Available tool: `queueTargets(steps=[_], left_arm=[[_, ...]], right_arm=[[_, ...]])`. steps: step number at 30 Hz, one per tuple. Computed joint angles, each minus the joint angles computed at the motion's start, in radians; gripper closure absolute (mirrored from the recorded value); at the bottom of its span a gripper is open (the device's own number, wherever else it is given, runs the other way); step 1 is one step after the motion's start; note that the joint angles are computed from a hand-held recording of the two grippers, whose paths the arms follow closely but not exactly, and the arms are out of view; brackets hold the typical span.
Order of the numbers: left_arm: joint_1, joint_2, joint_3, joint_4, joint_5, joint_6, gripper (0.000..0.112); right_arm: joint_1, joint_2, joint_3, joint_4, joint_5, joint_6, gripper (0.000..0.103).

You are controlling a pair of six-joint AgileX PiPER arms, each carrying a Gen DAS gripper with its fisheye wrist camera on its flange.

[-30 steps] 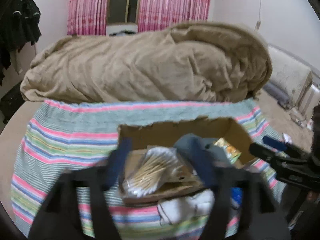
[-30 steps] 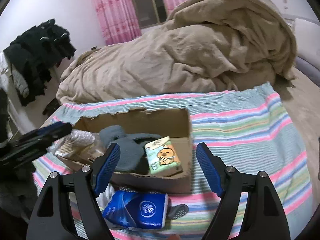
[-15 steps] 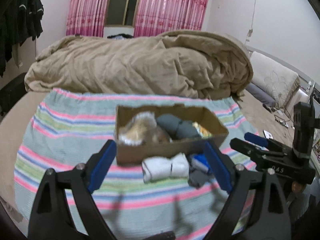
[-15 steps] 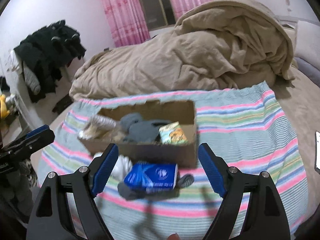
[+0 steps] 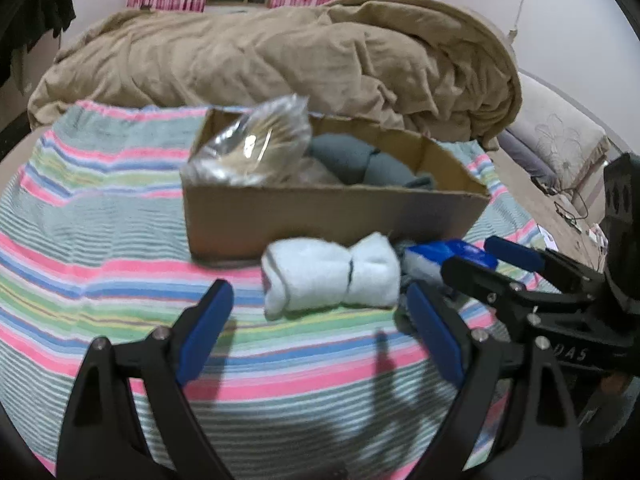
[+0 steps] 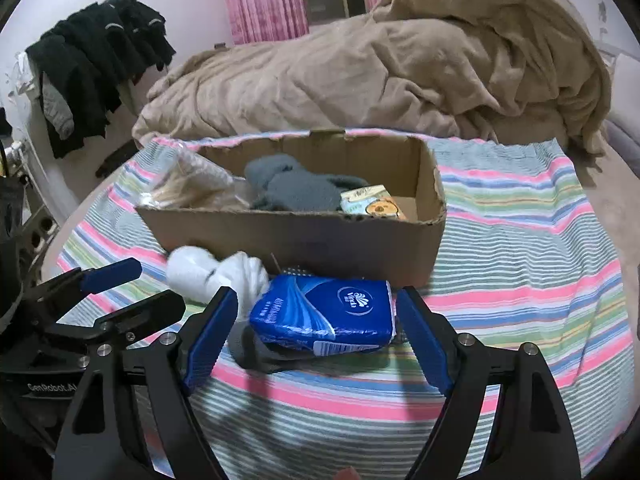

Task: Organize objects
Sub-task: 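Grasp the blue tissue pack with the right tool while the left tool grasps the white socks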

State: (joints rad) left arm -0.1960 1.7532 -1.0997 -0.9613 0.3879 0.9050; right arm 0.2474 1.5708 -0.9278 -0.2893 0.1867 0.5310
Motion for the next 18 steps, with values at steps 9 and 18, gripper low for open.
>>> queueTargets(steps=[9, 18], left_arm=[[-0.013, 0.064, -0.065, -0.046, 0.046, 0.066, 0.019], [-0.095, 0.173, -0.173, 0.326, -0.019, -0.287, 0.017]], right_arm=[[-0.023, 0.059, -0.016, 0.154, 0.004, -0.172, 0.026], [-0.085, -0.011, 0.051, 0.287, -0.021, -0.340, 0.028]])
